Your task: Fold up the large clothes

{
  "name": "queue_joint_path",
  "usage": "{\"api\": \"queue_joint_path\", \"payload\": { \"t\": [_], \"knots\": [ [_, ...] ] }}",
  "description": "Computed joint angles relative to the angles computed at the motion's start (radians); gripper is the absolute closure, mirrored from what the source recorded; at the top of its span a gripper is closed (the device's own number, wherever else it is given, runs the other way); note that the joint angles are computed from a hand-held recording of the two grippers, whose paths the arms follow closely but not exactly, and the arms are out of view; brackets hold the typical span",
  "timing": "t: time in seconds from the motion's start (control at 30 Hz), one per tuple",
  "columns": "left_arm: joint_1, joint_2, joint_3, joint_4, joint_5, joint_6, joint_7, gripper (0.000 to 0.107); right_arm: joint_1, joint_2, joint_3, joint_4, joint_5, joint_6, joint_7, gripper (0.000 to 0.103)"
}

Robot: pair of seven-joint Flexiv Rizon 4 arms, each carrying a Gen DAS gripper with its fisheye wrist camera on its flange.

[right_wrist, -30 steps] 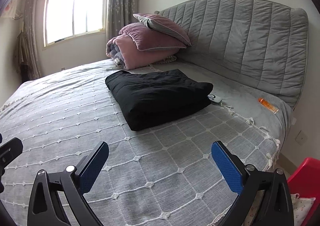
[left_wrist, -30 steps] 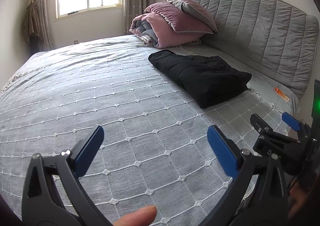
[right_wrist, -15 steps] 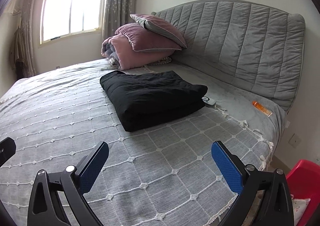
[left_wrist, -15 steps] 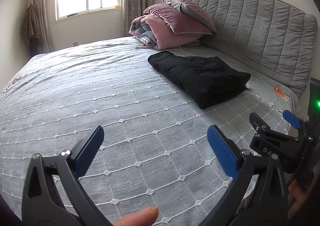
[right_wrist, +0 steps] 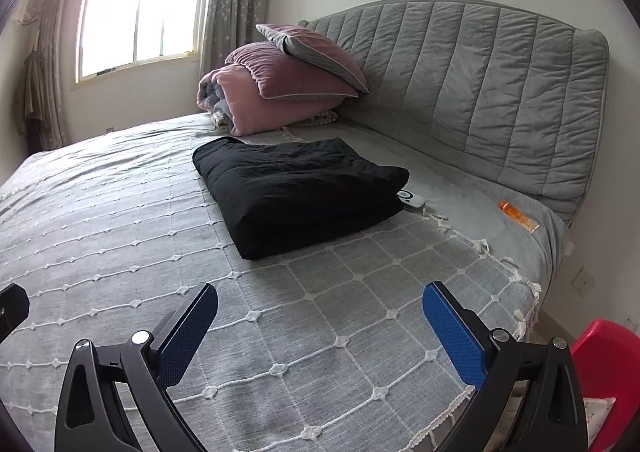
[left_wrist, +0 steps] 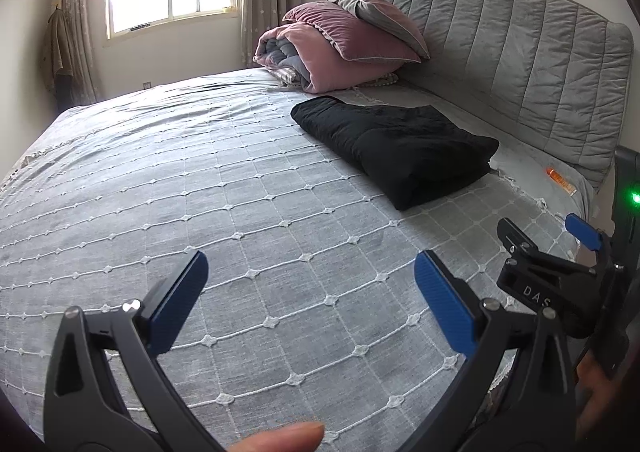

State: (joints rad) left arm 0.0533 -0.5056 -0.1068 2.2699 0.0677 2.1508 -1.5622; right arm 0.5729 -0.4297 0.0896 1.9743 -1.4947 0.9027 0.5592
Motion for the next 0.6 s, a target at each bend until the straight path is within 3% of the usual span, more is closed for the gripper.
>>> {"api": "queue_joint_path", "payload": {
  "t": [0.23, 0.37, 0.6],
  "knots": [
    [0.009, 0.002, -0.010, 0.001, 0.009, -0.009, -0.008, 0.004, -0.009, 0.005, 0.000, 0.008, -0.011, 0.016, 0.014, 0.000],
    [-0.028, 0.001, 0.019, 0.003, -0.025, -0.007, 0.010, 0.004, -0.012, 0.004, 0.001, 0.008, -0.005, 0.020, 0.008, 0.000],
    [0.013, 0.002, -0.015, 0.003, 0.009, -0.013, -0.014, 0.004, -0.011, 0.003, 0.001, 0.009, 0.000, 0.015, 0.010, 0.000]
  ]
}}
